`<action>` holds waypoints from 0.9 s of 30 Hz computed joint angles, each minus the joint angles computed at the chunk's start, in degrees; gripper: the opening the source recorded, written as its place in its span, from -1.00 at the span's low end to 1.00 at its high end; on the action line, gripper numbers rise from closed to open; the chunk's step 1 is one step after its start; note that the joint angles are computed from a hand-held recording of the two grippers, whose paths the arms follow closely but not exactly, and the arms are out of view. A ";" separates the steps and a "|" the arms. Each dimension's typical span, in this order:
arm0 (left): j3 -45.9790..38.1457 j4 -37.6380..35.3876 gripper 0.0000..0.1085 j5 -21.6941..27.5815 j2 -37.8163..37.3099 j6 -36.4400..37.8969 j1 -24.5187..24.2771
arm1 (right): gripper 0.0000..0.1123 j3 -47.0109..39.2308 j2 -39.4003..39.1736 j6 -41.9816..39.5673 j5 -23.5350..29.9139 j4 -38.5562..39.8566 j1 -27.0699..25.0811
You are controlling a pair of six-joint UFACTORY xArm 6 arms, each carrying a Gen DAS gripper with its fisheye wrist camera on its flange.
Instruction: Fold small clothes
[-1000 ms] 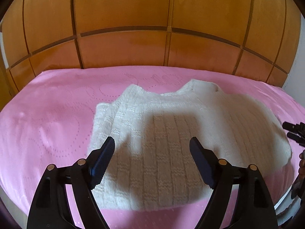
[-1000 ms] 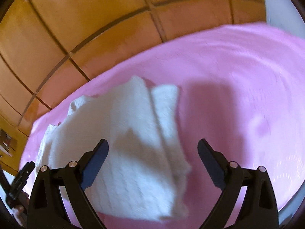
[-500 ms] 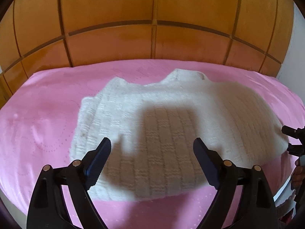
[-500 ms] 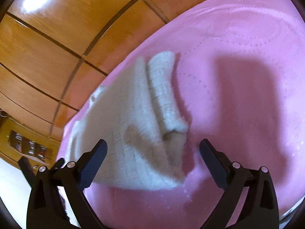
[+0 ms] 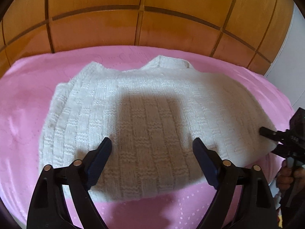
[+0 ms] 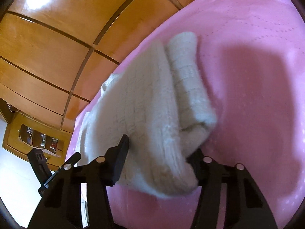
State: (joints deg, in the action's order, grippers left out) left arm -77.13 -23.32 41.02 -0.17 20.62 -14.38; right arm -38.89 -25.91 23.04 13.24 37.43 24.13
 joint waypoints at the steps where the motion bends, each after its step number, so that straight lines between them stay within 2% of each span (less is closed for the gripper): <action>1: -0.46 -0.71 0.43 0.78 0.38 1.01 0.37 | -0.58 -0.53 0.52 -0.81 0.06 1.47 0.24; 4: -2.22 -1.57 0.27 3.45 2.21 2.51 1.40 | -0.69 -2.25 0.93 0.28 0.48 -1.01 0.71; 9: -4.79 -9.88 0.27 7.77 4.38 5.82 3.75 | -0.72 -9.88 3.07 3.79 0.37 -10.13 2.68; 13: -7.86 -19.99 0.27 14.12 6.06 7.98 7.74 | -0.73 -21.53 9.40 3.47 3.14 -17.85 5.72; 17: -8.45 -24.39 0.27 16.87 5.71 8.63 12.67 | -0.74 -37.61 21.08 -0.78 6.65 -20.06 10.17; 20: -8.40 -26.28 0.27 18.41 5.08 9.26 16.43 | -0.75 -49.56 30.77 -3.72 11.32 -20.48 13.21; 24: -8.14 -26.60 0.27 19.16 4.81 8.99 21.73 | -0.75 -65.87 44.69 -6.55 20.32 -20.52 16.42; 27: -7.91 -27.11 0.27 20.04 4.88 8.54 24.50 | -0.75 -76.95 53.88 -4.34 28.36 -25.23 18.26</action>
State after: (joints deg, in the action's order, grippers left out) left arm -85.03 -50.42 61.06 4.70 29.16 10.12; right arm -115.84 27.96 18.70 41.61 12.20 42.39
